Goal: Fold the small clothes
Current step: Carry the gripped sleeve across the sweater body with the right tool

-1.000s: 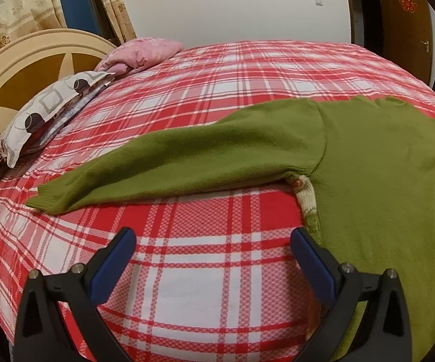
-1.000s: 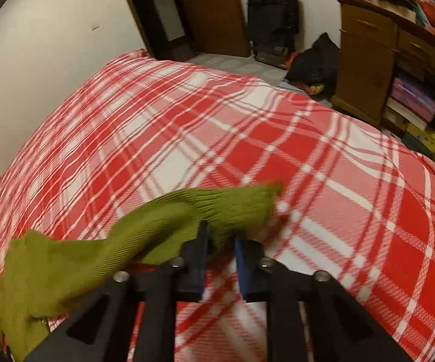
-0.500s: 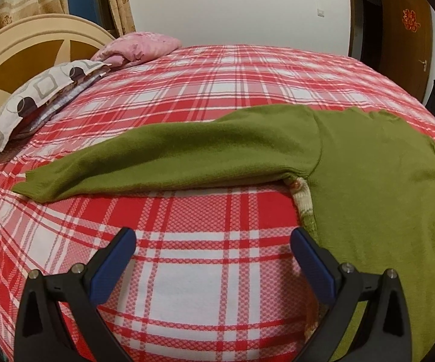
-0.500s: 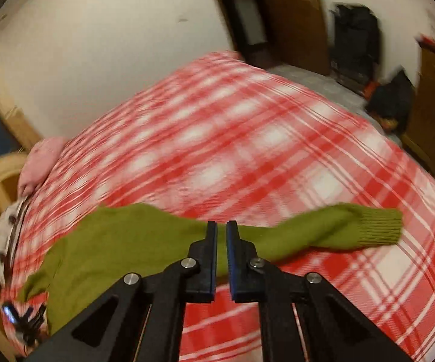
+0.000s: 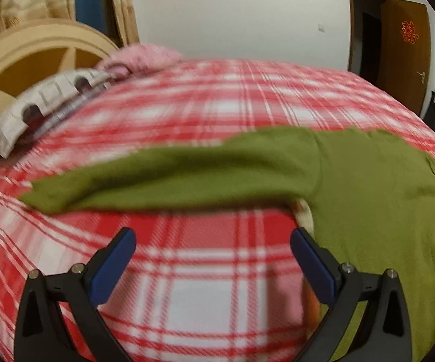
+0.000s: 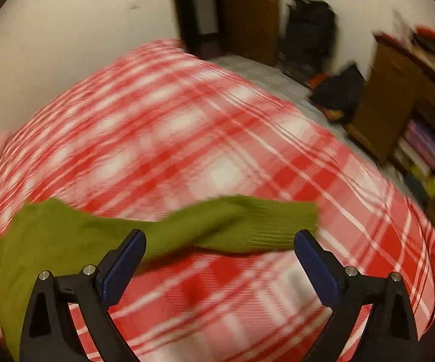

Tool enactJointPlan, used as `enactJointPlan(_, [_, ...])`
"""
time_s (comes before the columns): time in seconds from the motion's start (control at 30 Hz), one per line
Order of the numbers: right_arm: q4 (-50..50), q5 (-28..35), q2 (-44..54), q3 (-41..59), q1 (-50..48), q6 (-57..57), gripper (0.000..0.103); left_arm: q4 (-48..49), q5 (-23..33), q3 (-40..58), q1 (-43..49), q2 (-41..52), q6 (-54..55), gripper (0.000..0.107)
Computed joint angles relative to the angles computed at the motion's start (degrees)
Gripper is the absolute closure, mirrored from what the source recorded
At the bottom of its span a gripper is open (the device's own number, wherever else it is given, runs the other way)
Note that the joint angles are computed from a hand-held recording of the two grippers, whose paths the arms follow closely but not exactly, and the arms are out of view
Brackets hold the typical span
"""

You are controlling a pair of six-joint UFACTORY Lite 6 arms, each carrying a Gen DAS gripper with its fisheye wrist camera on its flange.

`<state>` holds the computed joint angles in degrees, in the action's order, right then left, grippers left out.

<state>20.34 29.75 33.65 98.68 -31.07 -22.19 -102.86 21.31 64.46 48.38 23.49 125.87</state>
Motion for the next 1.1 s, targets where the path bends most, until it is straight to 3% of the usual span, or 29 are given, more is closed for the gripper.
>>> enactJointPlan(0.17, [-3.86,-1.89,8.25,5.58,-4.02,3.78,0.023,7.06,-0.89,5.43,-1.03,1.83,-11.38,0.004])
enactJointPlan(0.23, [0.46,-0.17,11.51,8.77,-5.42,0.99,0.036,8.22,-1.12,5.07,-1.56,1.49,-12.46,0.004])
enactJointPlan(0.27, [2.63,0.5,13.11,10.3,-5.92,-0.72,0.053,7.78,-1.49,4.42,-2.08,1.05,-11.61,0.004])
enactJointPlan(0.3, [4.64,0.72,13.76,10.89,-6.09,-2.89,0.078,6.47,-2.06,3.53,-2.87,0.5,-9.82,0.004])
enactJointPlan(0.33, [6.26,0.93,13.69,10.64,-6.1,-4.52,0.084,5.91,-2.24,2.57,-3.32,-0.1,-8.64,0.004])
enactJointPlan(0.47, [14.87,1.29,8.86,4.95,-5.36,-13.49,0.09,8.24,-0.61,-0.64,-3.57,-2.36,-9.85,0.004])
enactJointPlan(0.57, [19.27,3.74,-1.1,-2.53,-1.4,-19.62,0.091,9.45,0.7,-1.98,-3.32,-3.36,-10.69,0.004])
enactJointPlan(0.7, [21.49,3.55,-11.07,-9.58,4.2,-19.73,0.091,12.26,3.03,-3.37,-2.62,-4.68,-12.84,0.004])
enactJointPlan(0.8, [17.8,2.18,-18.02,-11.58,13.68,-15.6,0.091,14.74,5.72,-3.63,-1.4,-5.62,-14.95,0.004])
enactJointPlan(0.9, [9.3,0.68,-18.52,-7.72,24.15,-7.01,0.091,16.33,8.39,-3.9,0.13,-7.01,-15.9,0.004])
enactJointPlan(1.1, [-5.29,0.82,-8.81,5.36,42.91,8.0,0.091,19.75,12.16,-1.51,2.26,-6.49,-18.69,0.004])
